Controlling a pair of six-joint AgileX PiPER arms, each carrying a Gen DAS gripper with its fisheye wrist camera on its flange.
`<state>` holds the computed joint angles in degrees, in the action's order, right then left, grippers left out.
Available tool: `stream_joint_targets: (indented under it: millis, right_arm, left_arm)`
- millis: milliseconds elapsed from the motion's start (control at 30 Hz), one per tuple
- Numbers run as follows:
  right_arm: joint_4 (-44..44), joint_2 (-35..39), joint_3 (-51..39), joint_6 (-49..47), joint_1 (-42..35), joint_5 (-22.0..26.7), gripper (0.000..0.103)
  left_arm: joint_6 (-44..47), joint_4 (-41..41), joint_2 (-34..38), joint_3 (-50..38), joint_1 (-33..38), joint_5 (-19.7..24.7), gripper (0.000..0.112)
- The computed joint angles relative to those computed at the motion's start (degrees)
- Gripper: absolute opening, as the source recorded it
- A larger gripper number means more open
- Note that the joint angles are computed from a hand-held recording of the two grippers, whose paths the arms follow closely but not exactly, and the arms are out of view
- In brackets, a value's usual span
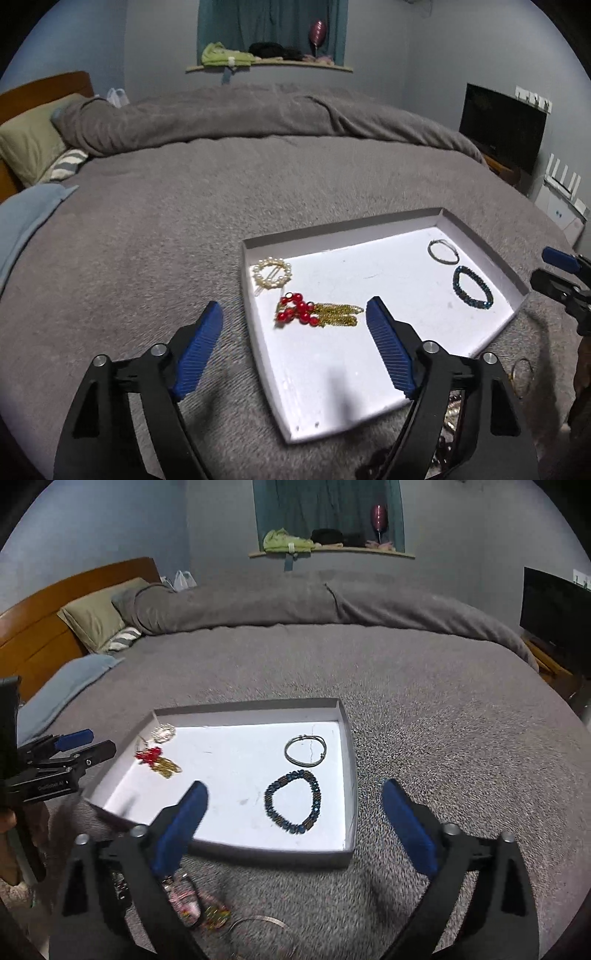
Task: Organize jewelry
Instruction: 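Open both tools to release the tassel and bracelet in the tray, then withdraw both open tools from the tray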
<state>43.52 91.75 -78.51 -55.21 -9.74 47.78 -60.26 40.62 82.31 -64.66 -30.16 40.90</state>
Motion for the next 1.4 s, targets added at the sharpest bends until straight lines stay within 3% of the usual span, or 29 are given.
stream_joint_targets:
  millis: [100, 200, 833, 1067, 1400]
  right_arm:
    - [1.72, -2.55, 1.95, -1.57, -1.41, 0.32, 0.097]
    - [2.54, -4.52, 3.22, -1.9, -2.71, 0.53, 0.097]
    - [5.32, -13.29, 11.58, -8.02, -15.61, 6.17, 0.098]
    - [2.99, -14.25, 14.89, -9.01, -17.15, 5.78, 0.098]
    - [1.44, -15.14, 19.74, -12.01, -17.38, 4.85, 0.098]
  left_arm:
    - [-1.99, 0.12, -2.38, 0.97, -1.23, 1.51, 0.092]
    - [-4.48, 1.56, -4.71, 1.99, -3.27, 3.01, 0.093]
    - [-16.91, 7.77, -14.62, 8.14, -23.42, 22.35, 0.095]
    - [-19.33, 6.6, -14.9, 10.97, -27.8, 24.3, 0.095]
    - [-21.57, 4.29, -11.67, 13.12, -29.91, 22.01, 0.095]
